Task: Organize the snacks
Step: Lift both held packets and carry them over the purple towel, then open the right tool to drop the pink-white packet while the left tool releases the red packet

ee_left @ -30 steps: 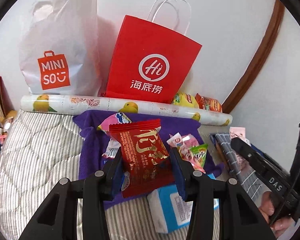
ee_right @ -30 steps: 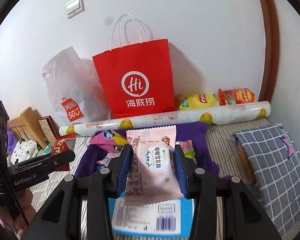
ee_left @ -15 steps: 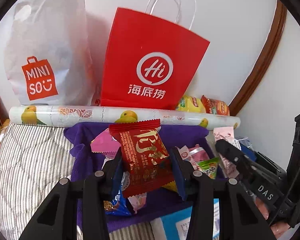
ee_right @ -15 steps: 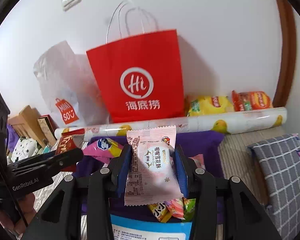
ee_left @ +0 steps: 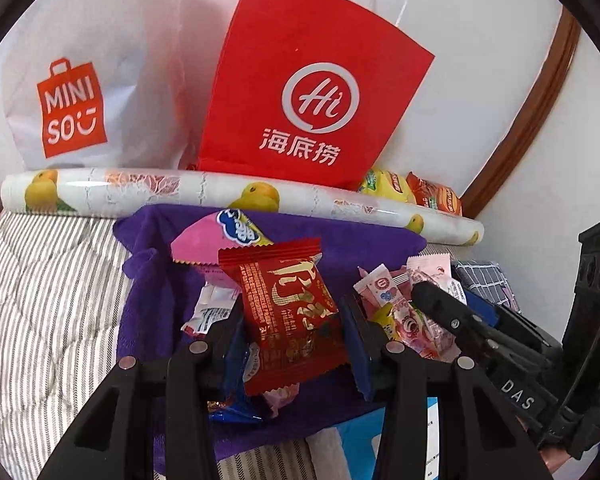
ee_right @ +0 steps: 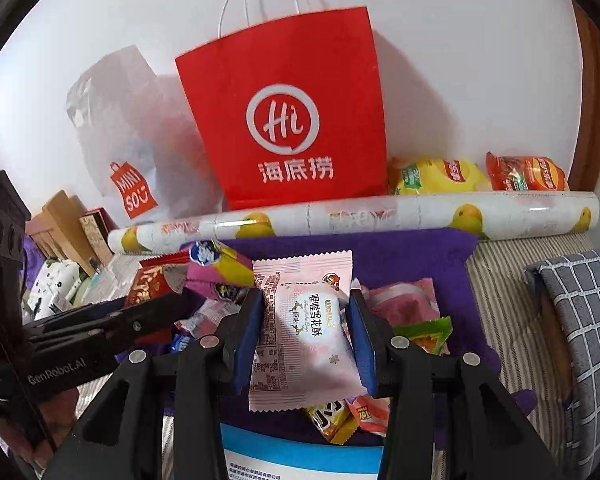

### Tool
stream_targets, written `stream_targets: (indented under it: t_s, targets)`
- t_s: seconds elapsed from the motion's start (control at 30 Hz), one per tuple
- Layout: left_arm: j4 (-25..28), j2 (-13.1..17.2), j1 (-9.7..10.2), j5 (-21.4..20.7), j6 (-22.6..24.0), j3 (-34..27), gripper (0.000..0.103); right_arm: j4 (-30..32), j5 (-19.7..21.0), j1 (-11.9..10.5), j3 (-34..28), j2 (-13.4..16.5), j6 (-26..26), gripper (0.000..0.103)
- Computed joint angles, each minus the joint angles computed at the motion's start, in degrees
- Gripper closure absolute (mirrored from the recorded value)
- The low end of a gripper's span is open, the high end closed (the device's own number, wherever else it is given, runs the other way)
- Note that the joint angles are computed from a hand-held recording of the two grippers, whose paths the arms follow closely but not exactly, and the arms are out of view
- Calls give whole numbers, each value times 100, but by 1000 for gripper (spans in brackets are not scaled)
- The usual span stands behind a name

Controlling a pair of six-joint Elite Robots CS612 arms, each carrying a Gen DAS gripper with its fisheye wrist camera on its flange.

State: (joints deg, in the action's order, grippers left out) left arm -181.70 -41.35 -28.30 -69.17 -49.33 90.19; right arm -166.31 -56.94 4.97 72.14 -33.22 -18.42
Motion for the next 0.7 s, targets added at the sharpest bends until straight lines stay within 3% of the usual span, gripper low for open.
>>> stream_targets:
  t_s: [0.7]
  targets:
    - [381,38,-93,375,156,-137,61,258,-196,29,-108,84,121,61]
